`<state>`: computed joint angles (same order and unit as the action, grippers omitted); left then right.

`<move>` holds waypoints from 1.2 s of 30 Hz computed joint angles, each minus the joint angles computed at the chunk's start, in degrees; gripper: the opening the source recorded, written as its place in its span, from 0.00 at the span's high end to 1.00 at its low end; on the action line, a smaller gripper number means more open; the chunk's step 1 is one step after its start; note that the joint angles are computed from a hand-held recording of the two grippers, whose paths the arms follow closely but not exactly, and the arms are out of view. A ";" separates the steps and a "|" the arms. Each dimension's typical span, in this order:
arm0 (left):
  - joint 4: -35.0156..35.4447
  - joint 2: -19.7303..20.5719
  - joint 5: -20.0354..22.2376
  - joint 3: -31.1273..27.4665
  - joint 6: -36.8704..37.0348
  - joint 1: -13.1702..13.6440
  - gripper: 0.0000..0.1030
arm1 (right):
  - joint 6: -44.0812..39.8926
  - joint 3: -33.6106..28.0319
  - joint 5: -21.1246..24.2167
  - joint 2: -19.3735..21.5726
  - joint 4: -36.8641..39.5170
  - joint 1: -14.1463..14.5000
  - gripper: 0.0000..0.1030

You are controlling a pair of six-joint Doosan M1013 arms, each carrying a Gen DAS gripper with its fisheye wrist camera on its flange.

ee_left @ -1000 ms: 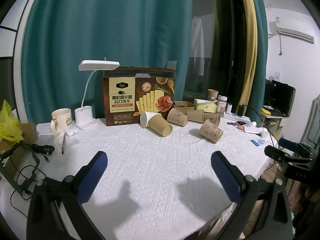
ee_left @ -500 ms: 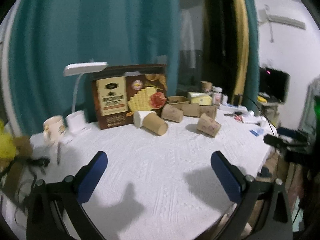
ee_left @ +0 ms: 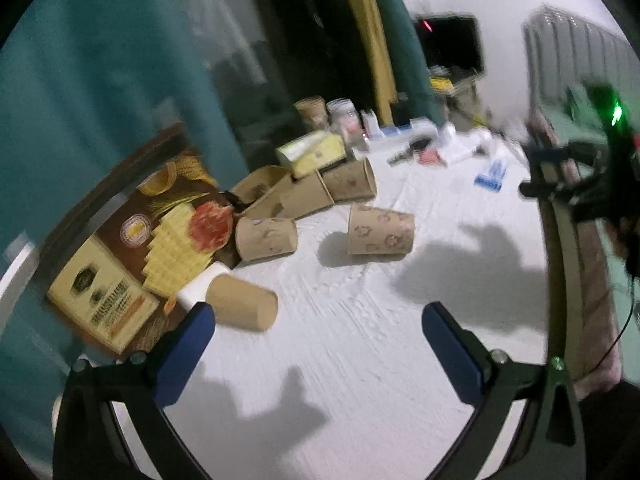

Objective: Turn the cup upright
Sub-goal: 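Move the left tool toward the plain kraft cup beside the cracker box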

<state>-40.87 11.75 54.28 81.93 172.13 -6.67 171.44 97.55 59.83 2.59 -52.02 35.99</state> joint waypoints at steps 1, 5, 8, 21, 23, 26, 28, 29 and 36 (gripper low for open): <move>2.44 1.40 0.74 -1.81 -0.48 -1.15 0.00 | -0.69 0.12 -0.32 0.00 0.69 -0.88 0.19; 12.62 7.19 2.16 -8.86 -3.65 -5.46 0.00 | -3.22 0.18 -1.41 0.38 4.54 -4.80 0.19; 18.13 11.47 3.08 -13.74 -6.00 -8.00 0.00 | -4.47 0.21 -2.55 0.62 6.74 -7.84 0.19; 32.54 27.53 8.37 -33.86 -5.94 -16.09 0.10 | -9.93 -1.29 -7.74 2.78 10.58 -15.60 0.19; 33.19 28.62 8.25 -35.28 -3.12 -16.70 0.10 | -10.01 -1.03 -8.51 3.07 11.51 -16.18 0.19; 34.21 29.53 8.37 -36.29 0.99 -17.34 0.14 | -9.81 -0.50 -9.90 3.41 12.96 -17.09 0.19; 34.68 29.47 7.46 -35.76 3.71 -17.64 0.19 | -9.23 -0.05 -10.83 3.46 13.53 -17.51 0.19; 34.40 29.30 6.67 -35.30 5.08 -17.70 0.23 | -8.75 0.14 -11.19 3.46 13.52 -17.61 0.19; 33.51 28.59 4.41 -33.49 7.93 -18.23 0.34 | -6.57 1.10 -11.90 3.02 12.89 -17.66 0.19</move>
